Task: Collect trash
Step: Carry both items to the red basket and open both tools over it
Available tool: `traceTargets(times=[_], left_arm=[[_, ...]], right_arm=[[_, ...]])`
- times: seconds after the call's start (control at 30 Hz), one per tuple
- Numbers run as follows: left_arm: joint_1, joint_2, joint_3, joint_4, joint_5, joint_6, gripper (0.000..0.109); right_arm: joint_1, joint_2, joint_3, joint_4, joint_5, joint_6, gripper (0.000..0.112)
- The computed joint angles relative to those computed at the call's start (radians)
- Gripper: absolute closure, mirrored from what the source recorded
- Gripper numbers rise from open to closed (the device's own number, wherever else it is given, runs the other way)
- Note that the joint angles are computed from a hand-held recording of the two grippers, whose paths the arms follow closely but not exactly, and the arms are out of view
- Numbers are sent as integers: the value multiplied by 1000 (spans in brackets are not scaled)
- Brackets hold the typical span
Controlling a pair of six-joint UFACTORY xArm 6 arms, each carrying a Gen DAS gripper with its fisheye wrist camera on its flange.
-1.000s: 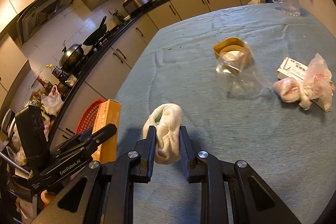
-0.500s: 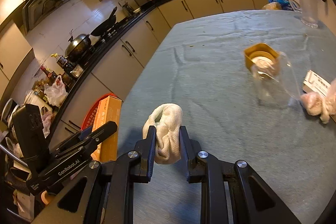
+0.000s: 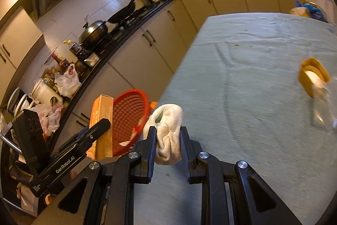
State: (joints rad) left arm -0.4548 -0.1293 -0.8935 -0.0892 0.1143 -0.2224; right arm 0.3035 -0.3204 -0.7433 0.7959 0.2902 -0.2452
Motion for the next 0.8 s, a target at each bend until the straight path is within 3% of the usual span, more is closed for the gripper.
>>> traceTargets(times=[0.27, 0.4, 0.53, 0.8], left_arm=[[101, -7, 35, -119, -5, 83, 60], [122, 2, 48, -174, -4, 129, 60], [142, 31, 45, -119, 3, 85, 60], [151, 75, 33, -216, 8, 174, 60]], right_arm=[[80, 119, -127, 11, 14, -11, 89], [108, 180, -188, -6, 15, 6, 89], [126, 262, -262, -1, 13, -1, 89], [141, 408, -386, -34, 28, 50, 89]])
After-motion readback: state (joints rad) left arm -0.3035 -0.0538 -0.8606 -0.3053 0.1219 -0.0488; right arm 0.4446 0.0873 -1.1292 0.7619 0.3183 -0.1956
